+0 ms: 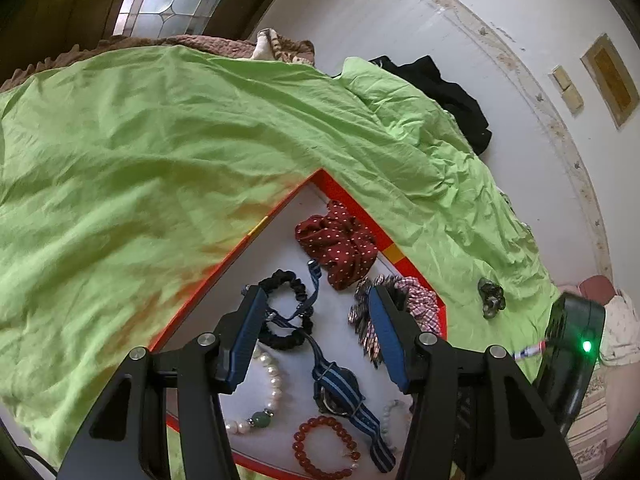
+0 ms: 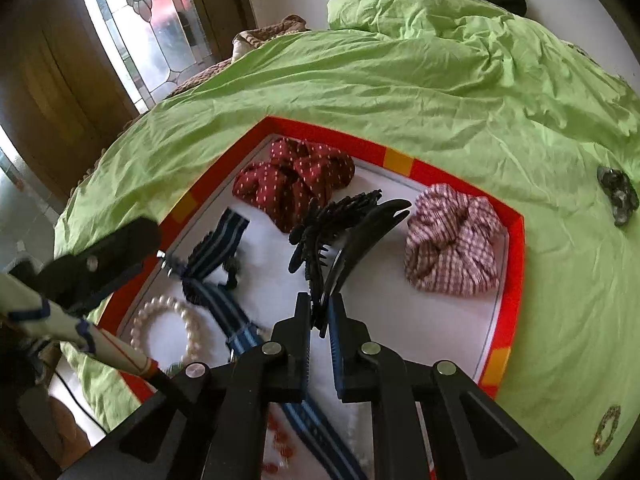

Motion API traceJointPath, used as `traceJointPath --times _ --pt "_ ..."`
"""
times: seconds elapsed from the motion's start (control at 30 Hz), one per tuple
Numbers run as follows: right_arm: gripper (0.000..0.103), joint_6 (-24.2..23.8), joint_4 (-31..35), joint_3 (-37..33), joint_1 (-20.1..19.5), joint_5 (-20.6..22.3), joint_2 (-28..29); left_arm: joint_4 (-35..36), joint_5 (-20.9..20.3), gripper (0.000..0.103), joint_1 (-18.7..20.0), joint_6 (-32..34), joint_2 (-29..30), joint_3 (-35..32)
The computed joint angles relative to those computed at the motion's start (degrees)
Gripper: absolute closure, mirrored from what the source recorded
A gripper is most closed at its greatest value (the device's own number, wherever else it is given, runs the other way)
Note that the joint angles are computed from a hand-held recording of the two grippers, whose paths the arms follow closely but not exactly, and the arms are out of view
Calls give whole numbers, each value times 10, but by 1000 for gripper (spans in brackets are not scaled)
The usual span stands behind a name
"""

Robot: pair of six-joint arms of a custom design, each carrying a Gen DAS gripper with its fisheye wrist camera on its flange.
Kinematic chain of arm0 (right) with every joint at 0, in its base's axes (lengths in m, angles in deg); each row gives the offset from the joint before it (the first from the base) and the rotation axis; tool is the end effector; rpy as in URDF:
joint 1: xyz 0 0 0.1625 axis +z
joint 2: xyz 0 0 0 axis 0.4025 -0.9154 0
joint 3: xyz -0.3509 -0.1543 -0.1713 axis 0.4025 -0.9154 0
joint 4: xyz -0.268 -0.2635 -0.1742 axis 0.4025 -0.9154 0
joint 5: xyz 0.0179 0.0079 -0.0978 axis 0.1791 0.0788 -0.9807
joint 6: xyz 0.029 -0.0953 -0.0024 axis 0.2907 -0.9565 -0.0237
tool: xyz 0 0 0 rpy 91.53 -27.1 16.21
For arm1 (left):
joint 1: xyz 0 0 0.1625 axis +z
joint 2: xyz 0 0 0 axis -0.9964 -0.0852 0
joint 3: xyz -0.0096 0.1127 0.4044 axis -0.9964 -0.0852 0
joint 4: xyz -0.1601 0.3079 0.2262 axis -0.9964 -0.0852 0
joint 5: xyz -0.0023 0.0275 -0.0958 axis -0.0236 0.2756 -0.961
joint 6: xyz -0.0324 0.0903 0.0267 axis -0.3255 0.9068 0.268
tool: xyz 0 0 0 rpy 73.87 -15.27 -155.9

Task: Organize jewelry
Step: 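Open both tools to release watch and bracelet in the tray, then grasp leopard scrunchie bracelet with left tool while right tool grasps white cherry scrunchie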

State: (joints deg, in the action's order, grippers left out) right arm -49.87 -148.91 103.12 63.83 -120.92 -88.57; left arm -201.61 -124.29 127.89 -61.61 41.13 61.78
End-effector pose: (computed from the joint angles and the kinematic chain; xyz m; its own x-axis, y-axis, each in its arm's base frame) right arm 0.0668 -0.6139 0.2627 -0.7694 -0.2519 0.5870 -0.4753 0.8397 -0.2626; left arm -0.3213 -0.5685 0.0038 -0.9755 -0.1395 -0.1701 0.0239 0.7016 -0.7122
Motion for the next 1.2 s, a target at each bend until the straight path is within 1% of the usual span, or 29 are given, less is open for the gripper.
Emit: traceJointPath --times 0.13,0.27,0.33,0.37,0.43,0.53,0.67,0.83,0.93,1.07,1.1,1.2 --pt "93 -3 -8 -16 4 -6 18 21 6 50 2 -7 -1 -3" --pt "90 18 16 -16 -3 21 5 49 14 50 4 -20 -1 -8" --pt "85 16 11 -7 -4 25 -5 62 21 50 2 -24 1 -12" --pt "84 8 3 1 -3 26 -13 74 26 50 0 -27 3 -16" --pt "76 -4 -11 16 -5 30 -29 90 35 48 -3 -29 6 -22" --pt "69 -23 -34 47 -13 34 -67 109 56 47 -14 -26 12 -28" --pt "64 -34 -49 82 -36 35 -123 132 81 47 -28 -18 23 -38" --pt "61 -30 -52 116 -86 41 -203 153 95 47 -49 2 44 -58" --pt "58 -25 -49 129 -127 50 -251 163 101 46 -61 12 59 -71" --pt "57 -24 -42 142 -185 68 -305 180 115 46 -83 26 89 -94" --pt "57 -23 -38 145 -208 78 -323 185 114 46 -88 31 96 -100" --pt "57 -18 -23 148 -258 106 -356 190 109 45 -101 48 111 -113"
